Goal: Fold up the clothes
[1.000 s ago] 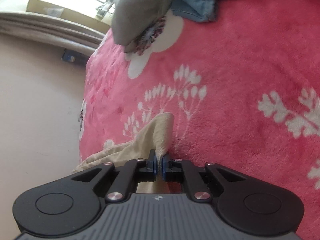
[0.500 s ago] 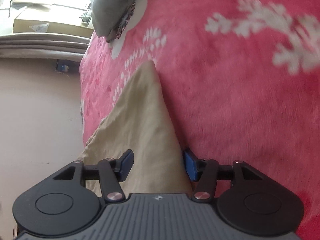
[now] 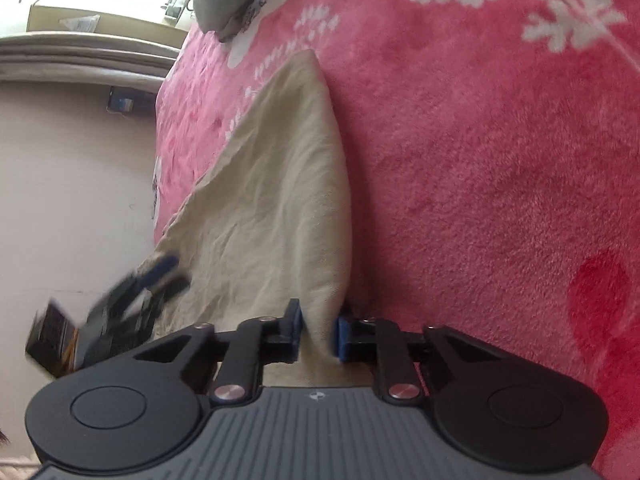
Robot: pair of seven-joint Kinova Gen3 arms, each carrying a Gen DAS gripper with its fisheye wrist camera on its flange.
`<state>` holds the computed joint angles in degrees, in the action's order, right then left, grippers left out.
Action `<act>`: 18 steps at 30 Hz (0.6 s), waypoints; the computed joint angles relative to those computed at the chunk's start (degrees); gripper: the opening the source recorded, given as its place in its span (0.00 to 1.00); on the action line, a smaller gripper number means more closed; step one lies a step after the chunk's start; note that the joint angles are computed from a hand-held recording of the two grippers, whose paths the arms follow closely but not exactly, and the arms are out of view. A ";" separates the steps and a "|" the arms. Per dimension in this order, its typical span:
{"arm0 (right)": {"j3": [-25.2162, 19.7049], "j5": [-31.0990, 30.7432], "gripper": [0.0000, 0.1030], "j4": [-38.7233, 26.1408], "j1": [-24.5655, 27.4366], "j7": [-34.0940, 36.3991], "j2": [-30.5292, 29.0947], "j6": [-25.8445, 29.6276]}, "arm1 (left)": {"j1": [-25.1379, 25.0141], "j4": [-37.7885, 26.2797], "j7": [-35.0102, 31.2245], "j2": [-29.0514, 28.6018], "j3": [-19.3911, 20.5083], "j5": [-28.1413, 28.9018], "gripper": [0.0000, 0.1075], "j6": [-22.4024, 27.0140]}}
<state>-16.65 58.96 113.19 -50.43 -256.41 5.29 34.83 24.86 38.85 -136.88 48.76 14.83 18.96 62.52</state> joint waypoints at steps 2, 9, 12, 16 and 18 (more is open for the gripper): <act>-0.29 -2.31 0.16 -1.47 0.04 3.33 0.15 1.43 | 1.71 -3.08 1.37 2.53 -1.03 -1.01 0.44 -1.24; 0.11 -7.16 0.13 -3.87 0.16 9.52 0.31 3.26 | 2.25 -4.46 1.99 4.44 -1.39 -2.36 0.45 -3.23; 0.25 -6.35 0.13 -4.23 -0.37 8.19 0.08 3.89 | 0.69 -1.16 -0.99 1.86 0.15 -1.49 0.45 -3.92; -0.11 -5.92 0.12 -6.01 -0.41 9.40 -0.35 6.02 | -2.52 2.84 -6.21 -1.21 2.50 0.99 0.45 -2.12; -0.27 -5.98 0.11 -7.23 -0.29 10.76 -0.44 7.16 | -3.87 3.39 -9.18 -1.93 3.03 1.63 0.45 1.73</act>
<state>-16.92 52.98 105.96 -50.72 -245.65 4.85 41.99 20.99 42.24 -146.06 46.83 17.86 20.59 64.25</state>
